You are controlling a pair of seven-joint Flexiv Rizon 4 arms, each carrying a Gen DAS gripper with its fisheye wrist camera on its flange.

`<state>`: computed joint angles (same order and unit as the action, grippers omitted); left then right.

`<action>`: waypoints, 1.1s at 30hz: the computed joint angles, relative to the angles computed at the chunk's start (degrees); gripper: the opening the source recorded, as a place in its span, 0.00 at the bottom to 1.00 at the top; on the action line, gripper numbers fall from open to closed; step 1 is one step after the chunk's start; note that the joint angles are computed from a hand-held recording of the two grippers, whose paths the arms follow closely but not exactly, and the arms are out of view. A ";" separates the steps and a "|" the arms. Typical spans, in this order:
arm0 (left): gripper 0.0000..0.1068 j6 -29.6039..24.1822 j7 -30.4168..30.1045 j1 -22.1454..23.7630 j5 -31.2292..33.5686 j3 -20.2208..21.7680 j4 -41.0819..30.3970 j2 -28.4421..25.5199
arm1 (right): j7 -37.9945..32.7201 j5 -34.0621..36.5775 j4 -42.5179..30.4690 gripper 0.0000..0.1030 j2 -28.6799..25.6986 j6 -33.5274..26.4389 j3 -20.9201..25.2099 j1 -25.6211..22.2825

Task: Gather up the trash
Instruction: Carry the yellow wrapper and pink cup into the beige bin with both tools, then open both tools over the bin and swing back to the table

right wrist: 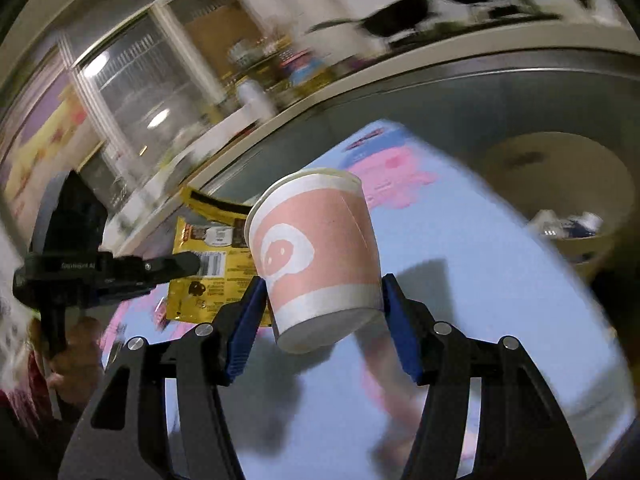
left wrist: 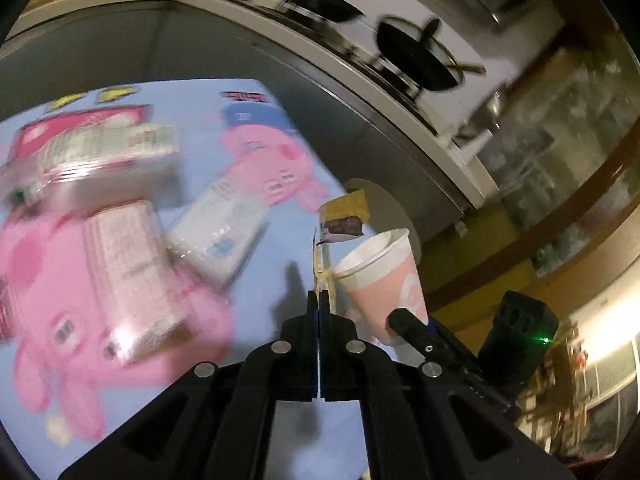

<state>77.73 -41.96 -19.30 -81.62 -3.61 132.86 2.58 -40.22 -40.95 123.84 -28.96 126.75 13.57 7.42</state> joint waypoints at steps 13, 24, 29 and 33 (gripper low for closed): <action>0.07 -5.88 -22.81 4.38 35.67 -2.93 -31.36 -28.07 | 9.18 3.18 -13.99 0.64 -7.32 -17.36 -0.85 -7.81; 0.22 4.22 -9.67 14.03 21.74 -16.91 -15.46 -17.87 | -0.14 20.97 -3.46 0.55 -2.86 -5.90 -3.93 1.32; 0.22 6.83 8.63 10.57 -3.02 -17.85 -2.93 -6.60 | -1.21 17.93 0.25 0.44 -1.90 -3.49 -0.12 1.71; 0.22 7.39 12.70 6.13 -13.04 -13.12 5.01 1.21 | 0.25 10.13 -0.25 0.40 -2.67 -5.26 3.48 0.87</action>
